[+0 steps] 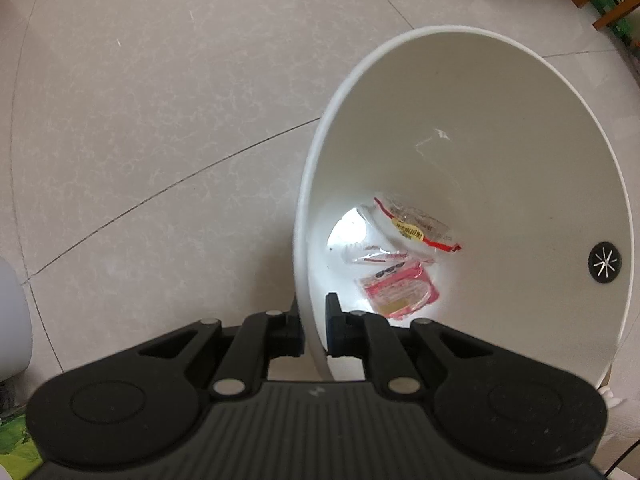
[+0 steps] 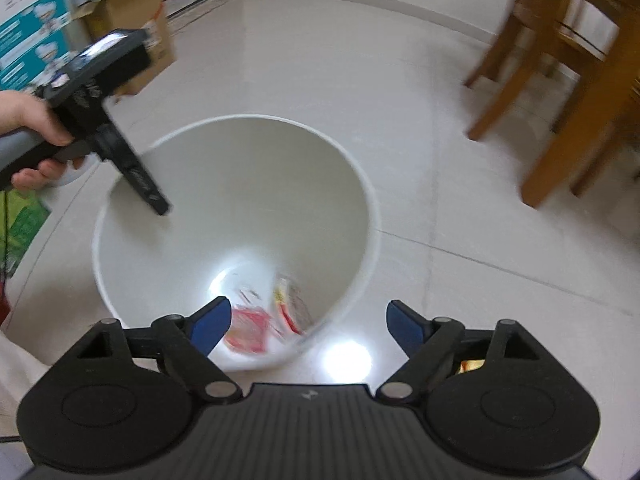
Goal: Collect trash
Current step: 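Grasp the pink snack packet with the right gripper and drop it into the bin, then grasp the tall printed drink cup with the right gripper and drop it into the bin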
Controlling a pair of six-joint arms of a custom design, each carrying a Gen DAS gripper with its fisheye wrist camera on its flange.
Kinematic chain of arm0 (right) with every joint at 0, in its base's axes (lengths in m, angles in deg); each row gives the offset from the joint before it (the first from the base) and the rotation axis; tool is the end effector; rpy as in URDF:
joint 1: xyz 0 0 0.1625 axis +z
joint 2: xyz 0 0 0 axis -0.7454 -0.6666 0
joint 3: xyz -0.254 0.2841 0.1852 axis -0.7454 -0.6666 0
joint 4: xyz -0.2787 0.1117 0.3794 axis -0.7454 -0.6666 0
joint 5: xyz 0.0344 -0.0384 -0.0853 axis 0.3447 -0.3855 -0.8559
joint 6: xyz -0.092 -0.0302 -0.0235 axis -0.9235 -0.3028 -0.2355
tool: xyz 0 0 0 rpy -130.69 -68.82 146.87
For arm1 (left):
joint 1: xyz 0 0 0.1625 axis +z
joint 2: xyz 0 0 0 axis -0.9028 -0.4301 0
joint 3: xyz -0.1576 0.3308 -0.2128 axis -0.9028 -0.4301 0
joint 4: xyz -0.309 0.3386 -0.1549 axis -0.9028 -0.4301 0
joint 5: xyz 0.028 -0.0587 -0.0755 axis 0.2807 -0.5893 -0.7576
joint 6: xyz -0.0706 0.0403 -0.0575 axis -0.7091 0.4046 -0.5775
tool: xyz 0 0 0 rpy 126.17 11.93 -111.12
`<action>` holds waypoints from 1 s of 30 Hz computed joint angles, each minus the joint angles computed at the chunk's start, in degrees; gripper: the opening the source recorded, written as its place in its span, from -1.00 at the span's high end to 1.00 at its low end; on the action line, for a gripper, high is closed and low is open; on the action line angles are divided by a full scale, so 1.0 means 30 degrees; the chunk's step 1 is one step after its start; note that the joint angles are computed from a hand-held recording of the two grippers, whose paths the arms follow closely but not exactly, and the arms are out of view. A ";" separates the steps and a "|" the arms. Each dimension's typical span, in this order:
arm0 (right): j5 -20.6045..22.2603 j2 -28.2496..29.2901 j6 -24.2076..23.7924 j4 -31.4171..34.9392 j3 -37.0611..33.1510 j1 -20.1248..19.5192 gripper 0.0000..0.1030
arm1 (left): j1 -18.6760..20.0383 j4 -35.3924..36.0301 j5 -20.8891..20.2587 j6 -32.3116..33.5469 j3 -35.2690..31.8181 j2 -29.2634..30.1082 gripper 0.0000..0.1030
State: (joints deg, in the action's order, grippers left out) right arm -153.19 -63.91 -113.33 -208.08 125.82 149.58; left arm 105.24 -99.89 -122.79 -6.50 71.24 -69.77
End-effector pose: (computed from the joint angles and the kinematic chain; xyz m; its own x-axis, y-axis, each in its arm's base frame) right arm 0.1889 -0.5608 0.4967 -0.5841 -0.4432 0.6800 -0.6314 0.7745 -0.0376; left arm -0.4865 -0.6591 0.1401 -0.7068 0.2314 -0.6685 0.2162 0.9704 0.1074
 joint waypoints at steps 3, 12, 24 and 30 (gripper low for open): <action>-0.0449 -0.0966 0.0611 -0.0506 0.0704 -0.0585 -0.81 | -0.0009 0.0059 0.0012 -0.0077 -0.0041 0.0040 0.86; -0.1981 -0.3848 0.1018 -0.3115 0.3750 -0.3518 -0.82 | -0.0046 0.0413 0.0093 -0.0252 -0.0311 0.0230 0.86; -0.3035 -0.5684 0.5441 -0.2164 0.5480 -0.8439 -0.81 | -0.0111 0.1141 0.0321 -0.0475 -0.0852 0.0629 0.86; -0.2482 -0.5042 0.6633 -0.1498 0.5226 -0.9444 -0.78 | -0.0111 0.1300 0.0358 -0.0585 -0.0951 0.0713 0.86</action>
